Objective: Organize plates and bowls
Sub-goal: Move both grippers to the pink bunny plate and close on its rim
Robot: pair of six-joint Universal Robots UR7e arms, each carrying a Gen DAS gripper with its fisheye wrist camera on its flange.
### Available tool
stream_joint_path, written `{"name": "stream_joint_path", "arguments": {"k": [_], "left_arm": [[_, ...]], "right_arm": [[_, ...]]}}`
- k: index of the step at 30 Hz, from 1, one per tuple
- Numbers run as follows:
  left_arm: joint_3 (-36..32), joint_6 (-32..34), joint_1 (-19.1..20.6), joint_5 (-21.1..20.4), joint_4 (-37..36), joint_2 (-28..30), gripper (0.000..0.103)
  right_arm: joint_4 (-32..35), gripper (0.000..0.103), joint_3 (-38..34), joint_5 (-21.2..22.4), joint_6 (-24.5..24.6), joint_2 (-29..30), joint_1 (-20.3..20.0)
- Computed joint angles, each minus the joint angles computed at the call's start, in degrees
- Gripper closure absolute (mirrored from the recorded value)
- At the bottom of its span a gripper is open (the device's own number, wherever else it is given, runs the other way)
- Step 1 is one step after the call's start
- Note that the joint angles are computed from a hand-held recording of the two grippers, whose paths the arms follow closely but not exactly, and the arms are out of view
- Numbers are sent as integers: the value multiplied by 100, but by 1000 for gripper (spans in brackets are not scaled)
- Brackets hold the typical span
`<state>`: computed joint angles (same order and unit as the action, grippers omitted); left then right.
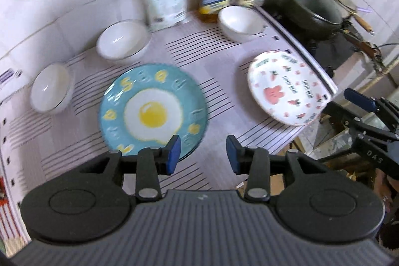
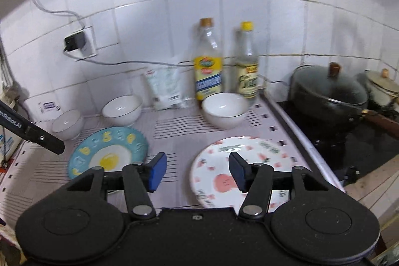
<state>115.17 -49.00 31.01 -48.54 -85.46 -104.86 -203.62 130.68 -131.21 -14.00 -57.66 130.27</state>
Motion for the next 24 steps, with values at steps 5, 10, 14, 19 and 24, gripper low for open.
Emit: {"name": "stream_joint_path", "arguments": {"k": [5, 10, 14, 19, 24], "left_arm": [[204, 634, 111, 45, -1125, 398, 61], [430, 1237, 413, -19, -2362, 890, 52], [549, 1680, 705, -53, -3341, 1370, 47], [621, 2133, 1002, 13, -4208, 1975, 38], [577, 2211, 1397, -225, -4570, 2411, 35]], "right_arm": [[-656, 37, 182, -32, -595, 17, -321], [-1566, 36, 338, 242, -1136, 182, -827], [-2034, 33, 402, 510, -1490, 338, -1288], [-2126, 33, 410, 660, -1577, 471, -1776], [-2104, 33, 486, 961, -1166, 481, -2268]]}}
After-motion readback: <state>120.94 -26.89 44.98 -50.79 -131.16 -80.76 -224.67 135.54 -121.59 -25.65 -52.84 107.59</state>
